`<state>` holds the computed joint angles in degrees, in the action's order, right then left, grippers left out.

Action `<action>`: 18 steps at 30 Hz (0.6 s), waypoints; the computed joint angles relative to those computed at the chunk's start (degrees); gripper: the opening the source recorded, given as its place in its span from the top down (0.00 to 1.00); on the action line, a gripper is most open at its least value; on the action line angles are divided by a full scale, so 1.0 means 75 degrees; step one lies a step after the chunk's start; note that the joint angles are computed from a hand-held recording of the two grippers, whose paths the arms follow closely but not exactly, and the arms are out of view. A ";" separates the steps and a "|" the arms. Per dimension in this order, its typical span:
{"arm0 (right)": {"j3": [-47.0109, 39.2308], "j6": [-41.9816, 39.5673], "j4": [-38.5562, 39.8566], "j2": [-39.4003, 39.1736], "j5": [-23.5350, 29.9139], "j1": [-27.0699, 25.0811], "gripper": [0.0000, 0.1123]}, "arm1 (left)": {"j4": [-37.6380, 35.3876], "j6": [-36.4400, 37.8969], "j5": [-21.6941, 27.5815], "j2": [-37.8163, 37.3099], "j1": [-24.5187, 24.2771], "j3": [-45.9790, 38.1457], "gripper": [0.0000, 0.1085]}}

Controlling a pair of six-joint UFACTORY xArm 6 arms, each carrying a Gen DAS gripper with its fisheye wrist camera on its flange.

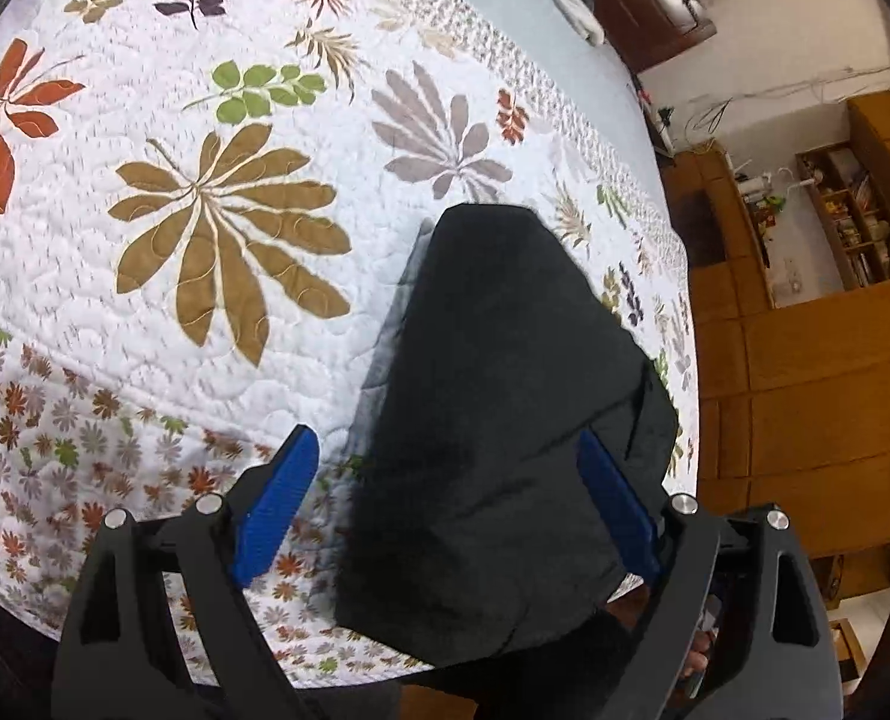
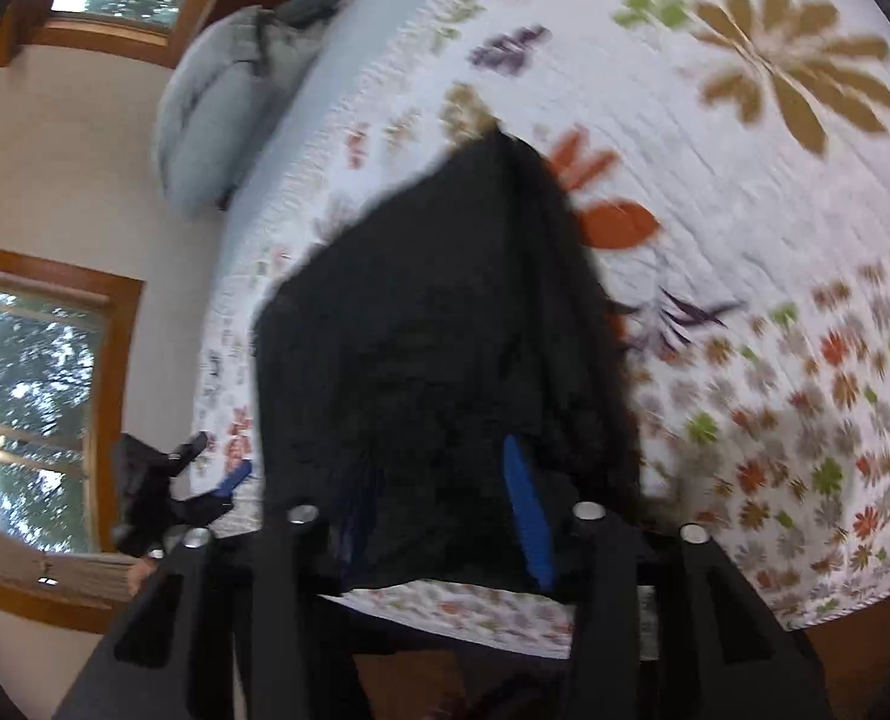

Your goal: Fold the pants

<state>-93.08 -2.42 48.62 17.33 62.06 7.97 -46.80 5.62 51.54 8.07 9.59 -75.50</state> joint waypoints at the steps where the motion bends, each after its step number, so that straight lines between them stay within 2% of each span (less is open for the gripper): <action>1: 0.0012 -0.0014 0.0186 0.0004 0.0029 -0.0051 0.62 | 0.0048 0.0054 0.0173 0.0061 0.0049 -0.0116 0.20; 3: -0.0136 -0.0128 0.0724 0.0011 0.0417 -0.0280 0.39 | 0.0026 0.0287 0.0541 0.0207 0.0203 -0.0404 0.19; 4: -0.0197 -0.0178 0.0735 -0.0020 0.0470 -0.0342 0.20 | -0.0003 0.0375 0.0680 0.0280 0.0279 -0.0530 0.18; 5: -0.0289 -0.0225 0.0558 -0.0078 0.0483 -0.0410 0.13 | -0.0069 0.0473 0.0857 0.0390 0.0372 -0.0706 0.18; 9: -0.0734 -0.0111 0.0292 0.0098 0.1004 -0.0754 0.11 | -0.0340 0.0671 0.1532 0.1066 0.0661 -0.1559 0.18; 13: -0.1372 0.0005 0.0121 0.0652 0.1840 -0.0953 0.11 | -0.0477 0.0799 0.2050 0.1622 0.0703 -0.2148 0.17; 18: -0.1645 0.0046 0.0359 0.1121 0.2182 -0.0989 0.11 | -0.0770 0.1104 0.2641 0.2159 0.0704 -0.2654 0.18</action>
